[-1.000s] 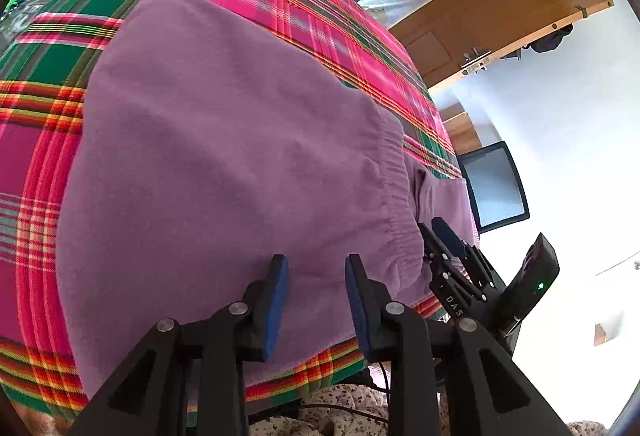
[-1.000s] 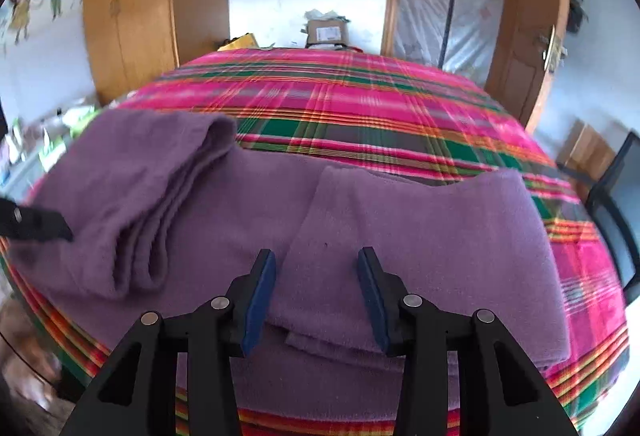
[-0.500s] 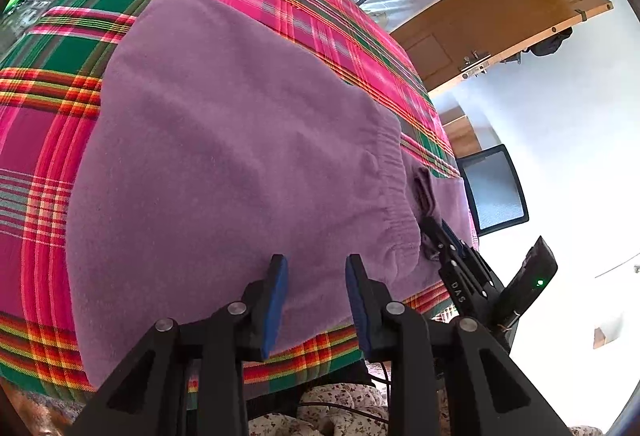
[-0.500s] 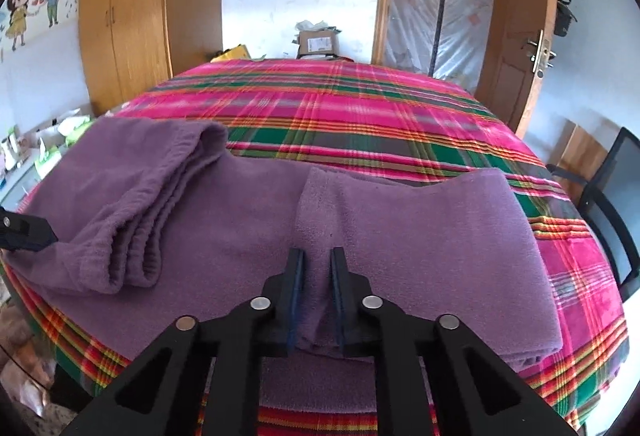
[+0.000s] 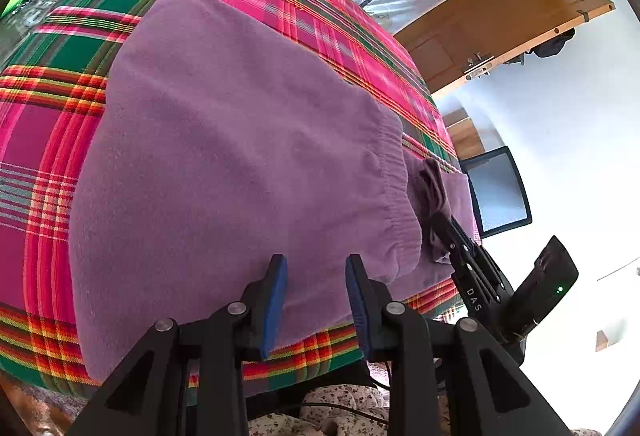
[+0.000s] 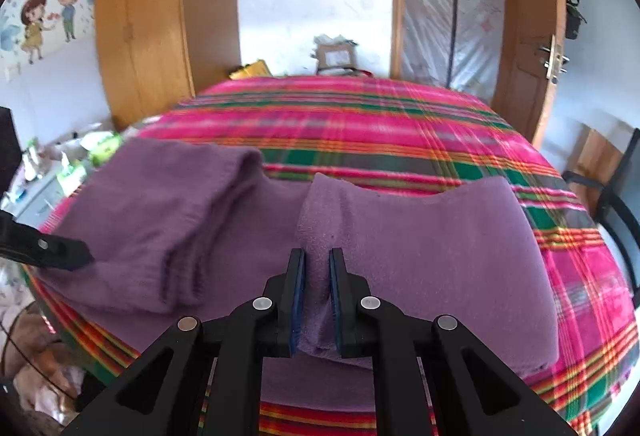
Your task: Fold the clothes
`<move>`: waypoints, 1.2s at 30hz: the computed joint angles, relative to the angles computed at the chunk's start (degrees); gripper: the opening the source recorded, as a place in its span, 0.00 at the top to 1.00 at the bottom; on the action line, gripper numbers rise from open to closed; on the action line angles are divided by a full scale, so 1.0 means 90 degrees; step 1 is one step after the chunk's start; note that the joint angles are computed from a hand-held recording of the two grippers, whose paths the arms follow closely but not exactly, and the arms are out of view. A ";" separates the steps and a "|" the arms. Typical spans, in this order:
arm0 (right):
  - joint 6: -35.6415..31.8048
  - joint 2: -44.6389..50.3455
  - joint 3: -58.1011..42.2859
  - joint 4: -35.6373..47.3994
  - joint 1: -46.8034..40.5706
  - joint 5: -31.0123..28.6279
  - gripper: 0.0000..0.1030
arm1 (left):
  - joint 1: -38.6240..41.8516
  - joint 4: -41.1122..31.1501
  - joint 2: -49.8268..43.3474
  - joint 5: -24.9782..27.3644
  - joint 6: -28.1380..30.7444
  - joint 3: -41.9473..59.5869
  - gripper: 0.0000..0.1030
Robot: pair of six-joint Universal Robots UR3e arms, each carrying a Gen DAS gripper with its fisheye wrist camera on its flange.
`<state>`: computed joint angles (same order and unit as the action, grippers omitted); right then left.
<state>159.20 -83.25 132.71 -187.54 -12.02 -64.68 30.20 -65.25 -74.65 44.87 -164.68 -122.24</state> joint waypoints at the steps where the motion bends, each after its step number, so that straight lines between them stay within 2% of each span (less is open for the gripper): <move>1: 0.0004 0.0093 -0.0059 -0.0003 0.0075 -0.0064 0.88 | 0.0003 0.0012 0.0010 0.0002 -0.0014 -0.0014 0.70; 6: 0.0230 0.0459 -0.0362 0.0289 0.0232 -0.0250 0.85 | 0.0130 -0.0177 0.0126 -0.0024 0.0165 -0.0059 0.70; 9: 0.0167 0.0312 -0.0488 0.0712 0.0175 -0.0124 0.77 | 0.0171 -0.0240 0.0164 -0.0040 0.0192 -0.0065 0.70; 10: 0.0172 0.0201 -0.0474 0.0842 0.0100 -0.0008 0.77 | 0.0178 -0.0258 0.0187 -0.0043 0.0207 -0.0071 0.70; 13: 0.0133 -0.0126 -0.0199 0.0950 -0.0462 0.0922 0.77 | 0.0147 -0.0209 0.0127 -0.0050 0.0159 -0.0039 0.70; 17: 0.0273 -0.0241 -0.0031 0.1080 -0.0965 0.1419 0.77 | 0.0150 -0.0206 0.0156 -0.0061 0.0153 -0.0056 0.70; 21: 0.0417 0.0169 -0.0280 0.1212 -0.0891 0.1152 0.77 | 0.0182 -0.0256 0.0212 -0.0084 0.0205 -0.0068 0.70; 23: 0.0406 0.0207 -0.0187 0.0937 -0.0802 0.1033 0.77 | 0.0215 -0.0300 0.0249 -0.0083 0.0230 -0.0088 0.70; 25: 0.0305 0.0033 -0.0227 0.1158 -0.0795 0.0999 0.77 | 0.0236 -0.0322 0.0265 -0.0077 0.0224 -0.0091 0.70; 28: 0.0277 -0.0283 0.0035 0.0950 -0.1252 0.1452 0.77 | 0.0273 -0.0393 0.0309 -0.0103 0.0265 -0.0064 0.70; 36: 0.0730 -0.0120 0.0038 0.0530 -0.2125 0.1159 0.77 | 0.0101 -0.0217 0.0104 -0.0045 0.0097 0.0058 0.70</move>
